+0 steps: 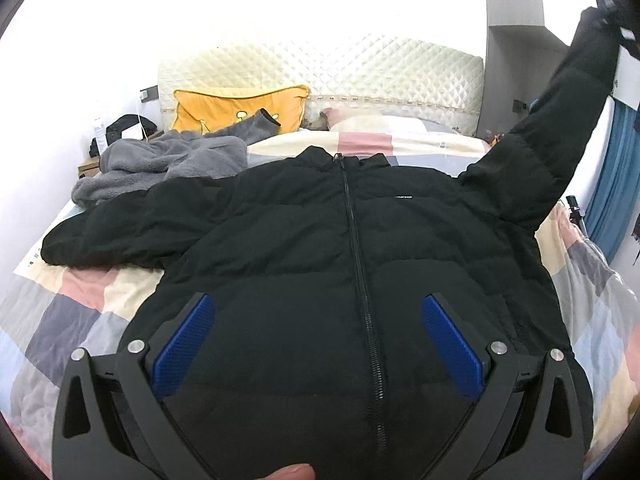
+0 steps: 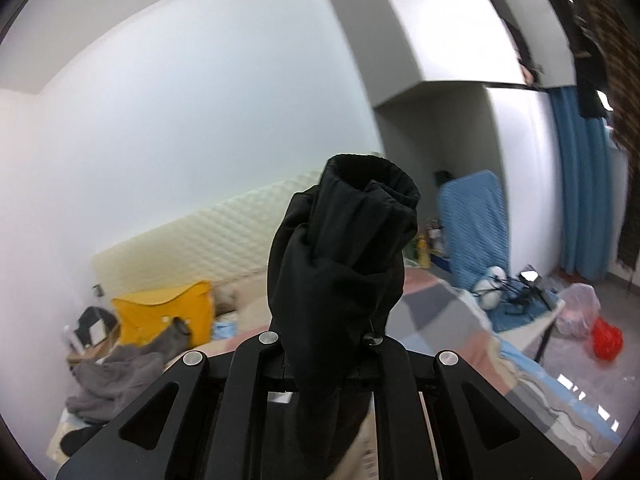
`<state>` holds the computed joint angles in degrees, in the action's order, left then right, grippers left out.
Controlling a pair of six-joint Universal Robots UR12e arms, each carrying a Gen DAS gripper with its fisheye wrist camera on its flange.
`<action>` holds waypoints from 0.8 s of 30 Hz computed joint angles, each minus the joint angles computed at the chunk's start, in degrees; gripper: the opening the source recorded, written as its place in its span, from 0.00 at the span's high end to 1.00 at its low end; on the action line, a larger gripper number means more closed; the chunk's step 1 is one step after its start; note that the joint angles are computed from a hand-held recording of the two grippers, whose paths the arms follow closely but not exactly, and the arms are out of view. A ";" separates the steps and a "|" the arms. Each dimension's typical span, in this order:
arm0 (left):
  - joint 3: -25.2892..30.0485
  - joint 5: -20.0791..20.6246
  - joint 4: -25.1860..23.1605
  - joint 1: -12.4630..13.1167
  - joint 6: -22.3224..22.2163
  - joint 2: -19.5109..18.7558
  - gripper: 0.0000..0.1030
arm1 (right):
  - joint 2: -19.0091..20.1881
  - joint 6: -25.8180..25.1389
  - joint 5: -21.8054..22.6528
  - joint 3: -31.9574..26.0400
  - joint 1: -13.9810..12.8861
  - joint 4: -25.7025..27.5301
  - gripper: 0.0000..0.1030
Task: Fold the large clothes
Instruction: 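Lift the grasped sleeve up off the bed with the right gripper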
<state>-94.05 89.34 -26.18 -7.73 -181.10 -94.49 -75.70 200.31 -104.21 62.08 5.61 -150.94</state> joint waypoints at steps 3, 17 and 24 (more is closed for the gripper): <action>-0.15 -1.26 -0.26 0.93 0.32 0.51 0.00 | 2.01 -2.28 -0.79 -3.17 2.22 1.30 0.90; -0.38 -0.44 -0.30 3.72 0.28 1.41 0.00 | 11.58 -13.61 4.49 -14.34 10.36 8.29 0.84; -0.73 -1.84 1.25 5.67 -1.09 1.53 0.00 | 16.39 -15.42 10.35 -18.91 13.16 11.33 0.81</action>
